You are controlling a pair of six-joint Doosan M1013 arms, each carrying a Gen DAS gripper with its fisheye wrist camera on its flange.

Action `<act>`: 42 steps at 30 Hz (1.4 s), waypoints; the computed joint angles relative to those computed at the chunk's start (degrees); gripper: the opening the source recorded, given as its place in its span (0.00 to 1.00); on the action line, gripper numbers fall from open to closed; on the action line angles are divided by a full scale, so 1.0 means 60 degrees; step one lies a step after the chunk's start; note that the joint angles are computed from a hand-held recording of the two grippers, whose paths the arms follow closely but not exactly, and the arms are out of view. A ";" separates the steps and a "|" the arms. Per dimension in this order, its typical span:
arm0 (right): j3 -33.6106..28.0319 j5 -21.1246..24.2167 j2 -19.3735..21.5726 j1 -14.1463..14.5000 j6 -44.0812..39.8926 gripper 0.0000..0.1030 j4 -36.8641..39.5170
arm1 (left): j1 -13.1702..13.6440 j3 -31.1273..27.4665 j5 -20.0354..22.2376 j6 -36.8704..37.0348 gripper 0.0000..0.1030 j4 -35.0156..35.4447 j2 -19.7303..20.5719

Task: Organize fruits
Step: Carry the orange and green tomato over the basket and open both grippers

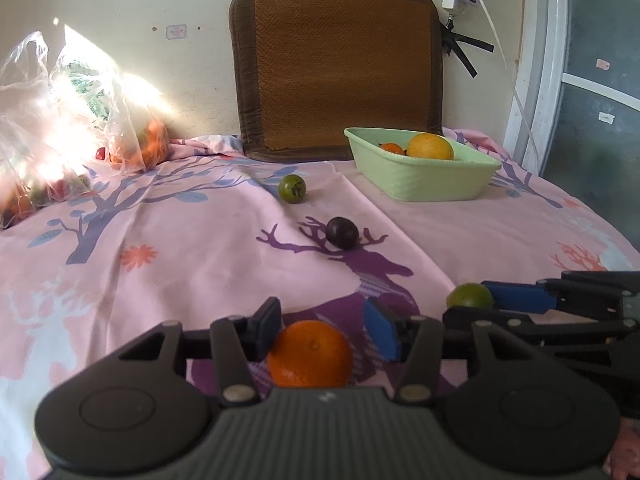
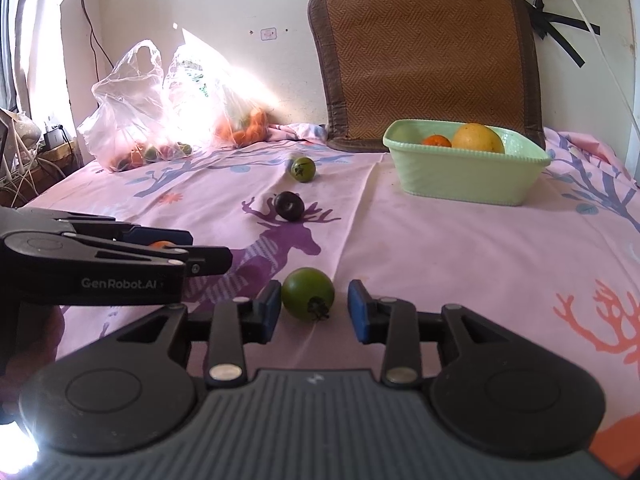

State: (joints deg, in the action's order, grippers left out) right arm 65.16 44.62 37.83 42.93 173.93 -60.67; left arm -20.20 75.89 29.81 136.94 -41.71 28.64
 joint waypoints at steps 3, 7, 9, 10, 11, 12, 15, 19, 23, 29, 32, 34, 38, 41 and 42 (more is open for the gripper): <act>-0.0015 0.0007 0.0007 0.0002 -0.0059 0.39 0.0032 | 0.0058 0.0025 0.0122 0.0315 0.47 -0.0378 -0.0009; -0.0029 0.0000 0.0013 0.0002 -0.0132 0.40 0.0059 | 0.0063 0.0018 0.0186 0.0439 0.47 -0.0438 -0.0003; -0.0053 0.0030 0.0025 0.0007 -0.0210 0.40 0.0081 | 0.0057 0.0007 0.0270 0.0232 0.47 -0.0195 -0.0018; -0.0054 0.0045 0.0027 0.0015 -0.0252 0.40 0.0060 | 0.0074 0.0031 0.0327 0.0183 0.47 -0.0130 -0.0043; -0.0054 0.0043 0.0030 0.0027 -0.0293 0.40 0.0019 | 0.0095 0.0094 0.0357 0.0269 0.47 -0.0186 -0.0088; -0.0063 0.0032 0.0039 0.0034 -0.0356 0.40 -0.0001 | 0.0124 0.0179 0.0400 0.0415 0.48 -0.0282 -0.0143; -0.0106 -0.0024 0.0059 0.0023 -0.0638 0.40 0.0137 | 0.0184 0.0453 0.0363 0.0728 0.49 -0.0458 -0.0310; -0.0098 0.0028 0.0064 0.0058 -0.0667 0.40 0.0021 | 0.0164 0.0755 -0.0034 0.0970 0.43 -0.0459 -0.0474; -0.0159 0.0177 0.0104 0.0135 -0.1135 0.29 0.0044 | 0.0166 0.0777 -0.0076 0.1112 0.37 -0.0487 -0.0488; 0.0100 -0.0004 -0.0043 0.0037 -0.0280 0.29 -0.0683 | 0.0192 -0.0276 0.1125 0.1275 0.37 -0.0987 -0.0067; 0.0126 0.0014 -0.0173 -0.0242 0.0468 0.29 -0.1262 | 0.0035 -0.1385 0.1610 0.1417 0.37 -0.1277 0.0402; 0.0063 0.0067 -0.0223 -0.0490 0.0913 0.29 -0.1808 | -0.0067 -0.2475 0.2271 0.1154 0.37 -0.1490 0.0935; -0.0373 0.0317 -0.0034 -0.0979 0.0973 0.29 -0.1993 | -0.0392 -0.4955 0.3179 -0.0360 0.37 -0.0710 0.2306; -0.0737 0.0421 0.0222 -0.1266 0.0551 0.29 -0.1580 | -0.0526 -0.7293 0.4557 -0.2200 0.37 0.0123 0.3632; -0.0799 0.0504 0.0273 -0.1331 0.0441 0.30 -0.1432 | -0.0567 -0.7926 0.4917 -0.2580 0.37 0.0335 0.3997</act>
